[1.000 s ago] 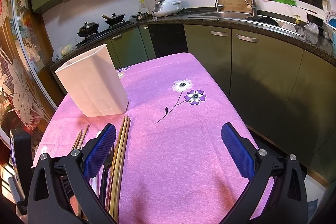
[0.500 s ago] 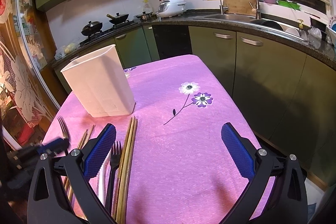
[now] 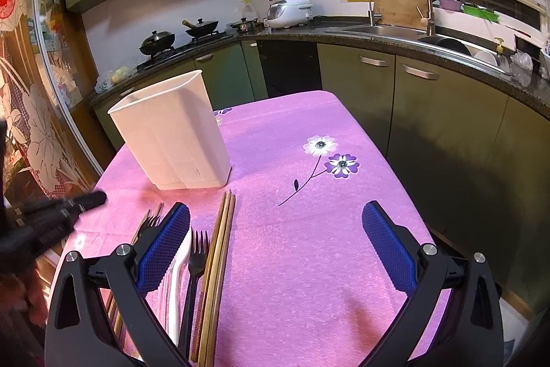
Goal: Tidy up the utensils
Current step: 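Lift the black fork off the table with the left tool, then move the right tool over the clear plastic spoon while the left tool holds the fork raised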
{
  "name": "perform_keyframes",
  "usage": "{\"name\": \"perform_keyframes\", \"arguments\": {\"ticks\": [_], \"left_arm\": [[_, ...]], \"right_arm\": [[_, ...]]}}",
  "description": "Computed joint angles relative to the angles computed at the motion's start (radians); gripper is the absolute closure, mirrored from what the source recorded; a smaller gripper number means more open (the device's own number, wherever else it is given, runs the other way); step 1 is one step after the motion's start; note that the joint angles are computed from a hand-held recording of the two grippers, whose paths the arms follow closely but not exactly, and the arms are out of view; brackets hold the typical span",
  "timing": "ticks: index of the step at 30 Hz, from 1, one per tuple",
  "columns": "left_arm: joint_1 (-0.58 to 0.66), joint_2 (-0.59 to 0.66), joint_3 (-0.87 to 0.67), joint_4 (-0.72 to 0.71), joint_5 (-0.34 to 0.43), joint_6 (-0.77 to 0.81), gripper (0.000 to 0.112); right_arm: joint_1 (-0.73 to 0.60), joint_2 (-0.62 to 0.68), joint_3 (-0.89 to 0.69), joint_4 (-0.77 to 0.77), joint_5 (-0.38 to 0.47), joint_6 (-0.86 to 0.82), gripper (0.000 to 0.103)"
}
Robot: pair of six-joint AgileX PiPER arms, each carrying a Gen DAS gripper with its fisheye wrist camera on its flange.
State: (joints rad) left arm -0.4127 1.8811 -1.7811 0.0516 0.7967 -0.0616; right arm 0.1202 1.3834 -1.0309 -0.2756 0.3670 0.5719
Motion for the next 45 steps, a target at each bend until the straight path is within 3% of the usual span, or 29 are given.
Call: {"name": "perform_keyframes", "arguments": {"ticks": [2,6,7,13,27,34,36,38,42,45], "left_arm": [[-0.003,0.021,0.04,-0.01,-0.02,-0.018,0.111],[-0.009,0.088,0.029,0.022,-0.023,-0.066,0.084],[-0.011,0.103,0.018,0.047,-0.025,-0.093,0.083],[-0.023,0.161,-0.044,0.138,0.02,-0.187,0.083],[-0.022,0.196,-0.07,0.107,0.014,-0.143,0.086],[-0.003,0.113,0.006,0.072,-0.058,-0.109,0.086],[0.005,0.086,0.032,0.064,-0.082,-0.099,0.086],[0.014,0.054,0.065,0.055,-0.116,-0.082,0.086],[0.034,0.026,0.092,-0.003,-0.136,-0.02,0.086],[0.049,0.008,0.119,-0.045,-0.158,0.021,0.086]], "right_arm": [[-0.003,0.004,0.001,0.017,-0.003,-0.014,0.004],[-0.01,0.005,0.007,0.028,-0.011,-0.028,0.004],[-0.015,0.003,0.009,0.035,-0.013,-0.035,0.004],[-0.059,0.005,0.025,0.136,-0.036,-0.129,0.004],[-0.125,0.019,0.038,0.339,-0.049,-0.326,0.004],[-0.113,0.09,-0.034,0.739,0.058,-0.765,0.004],[-0.081,0.111,-0.051,0.792,0.078,-0.857,0.004],[-0.034,0.132,-0.063,0.773,0.068,-0.907,0.004],[0.055,0.235,-0.152,0.558,0.089,-0.86,0.004],[0.058,0.288,-0.184,0.56,0.084,-0.899,0.009]]}}
